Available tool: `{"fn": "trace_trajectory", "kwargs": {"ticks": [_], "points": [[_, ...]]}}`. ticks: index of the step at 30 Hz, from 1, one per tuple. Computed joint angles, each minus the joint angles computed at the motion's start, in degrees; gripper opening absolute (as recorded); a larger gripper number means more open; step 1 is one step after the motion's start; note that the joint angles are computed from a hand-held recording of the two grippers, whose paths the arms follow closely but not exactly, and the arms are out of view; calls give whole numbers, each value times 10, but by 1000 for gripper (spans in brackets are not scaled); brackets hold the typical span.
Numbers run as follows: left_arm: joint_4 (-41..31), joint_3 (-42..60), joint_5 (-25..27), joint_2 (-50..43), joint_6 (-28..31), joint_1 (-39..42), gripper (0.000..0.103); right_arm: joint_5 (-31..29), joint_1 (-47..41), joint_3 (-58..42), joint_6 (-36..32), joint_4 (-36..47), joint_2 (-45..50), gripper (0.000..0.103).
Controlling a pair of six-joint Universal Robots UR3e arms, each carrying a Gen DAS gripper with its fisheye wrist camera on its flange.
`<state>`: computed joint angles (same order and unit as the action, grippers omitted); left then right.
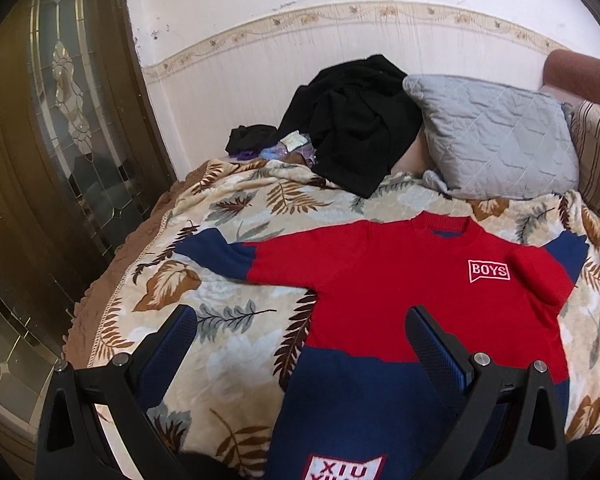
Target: Fold small clothes
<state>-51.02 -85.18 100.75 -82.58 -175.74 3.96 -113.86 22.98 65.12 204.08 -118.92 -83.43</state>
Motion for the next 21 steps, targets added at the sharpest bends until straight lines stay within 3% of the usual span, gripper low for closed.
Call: {"fn": "trace_trajectory", "kwargs": {"ticks": [6, 9, 11, 13, 15, 19, 21], "points": [[22, 37, -9, -97, -6, -10, 103, 20, -47, -5, -34, -39, 46, 103], [15, 72, -32, -178, -2, -7, 103, 113, -125, 56, -72, -127, 51, 103], [0, 108, -35, -242, 2, -7, 103, 212, -215, 119, -97, -206, 59, 103], [-23, 145, -34, -302, 8, -6, 103, 270, -290, 152, -98, -247, 85, 103], [-28, 152, -39, -332, 9, -1, 103, 333, -370, 155, -54, -242, 121, 102], [-49, 184, -74, -374, 3, 10, 103, 487, -503, 220, 94, -358, 175, 98], [-45, 193, -79, -382, -9, 10, 103, 556, -542, 216, 145, -409, 222, 90]]}}
